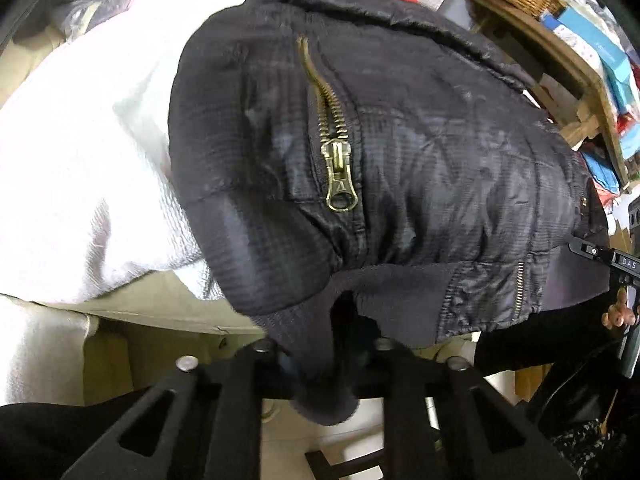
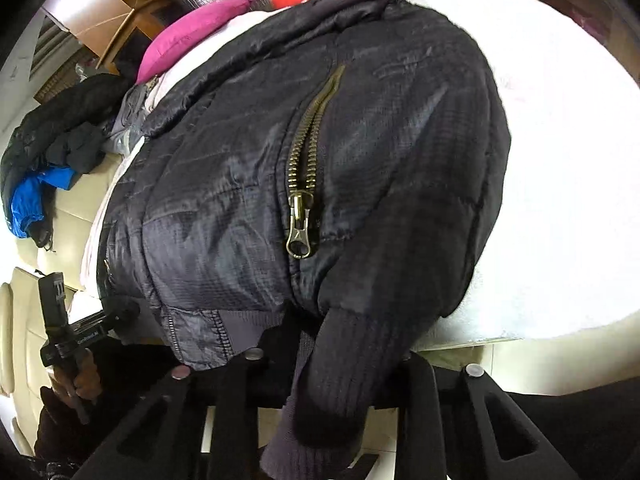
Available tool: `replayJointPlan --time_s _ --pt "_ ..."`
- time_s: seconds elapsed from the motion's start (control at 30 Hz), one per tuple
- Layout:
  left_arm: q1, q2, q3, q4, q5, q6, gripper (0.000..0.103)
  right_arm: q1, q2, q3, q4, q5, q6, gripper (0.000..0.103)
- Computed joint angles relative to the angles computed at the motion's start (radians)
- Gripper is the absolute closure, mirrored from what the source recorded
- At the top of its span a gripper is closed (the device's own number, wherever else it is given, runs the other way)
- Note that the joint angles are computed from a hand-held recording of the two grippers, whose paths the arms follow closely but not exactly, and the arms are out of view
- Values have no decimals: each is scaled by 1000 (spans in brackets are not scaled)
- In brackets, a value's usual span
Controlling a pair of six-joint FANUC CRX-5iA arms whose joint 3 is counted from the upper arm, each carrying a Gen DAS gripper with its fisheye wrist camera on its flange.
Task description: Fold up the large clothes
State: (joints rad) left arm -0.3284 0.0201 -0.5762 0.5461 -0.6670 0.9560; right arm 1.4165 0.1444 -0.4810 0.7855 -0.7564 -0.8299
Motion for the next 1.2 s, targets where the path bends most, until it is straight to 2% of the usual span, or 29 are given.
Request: replayJointPlan --time_s 0.13,0.27,0.4,0.53,0.7,0.8,0.87,0.97,1.2 --pt "3 -79 -39 26 -9 -76 91 19 14 79 -46 -102 116 78" --pt "42 -147 -69 138 -52 -208 91 31 -5 107 3 -166 147 79" --pt "52 -185 -40 194 -74 -271 91 46 -35 113 72 -232 159 79" --pt "64 -167 15 262 -76 -339 91 50 -66 105 168 -300 146 79" --pt "57 -124 97 358 -42 -374 91 10 -113 78 269 -333 105 80" --pt "54 -92 147 401 -13 -377 91 -32 -122 82 311 -335 109 80" --pt "6 -41 197 415 49 -339 91 -64 -132 81 339 -331 109 80" --pt "1 5 269 400 62 -304 91 -118 -139 91 373 -319 136 80" --pt "-3 182 547 246 38 -136 91 -285 -112 154 421 -229 239 80"
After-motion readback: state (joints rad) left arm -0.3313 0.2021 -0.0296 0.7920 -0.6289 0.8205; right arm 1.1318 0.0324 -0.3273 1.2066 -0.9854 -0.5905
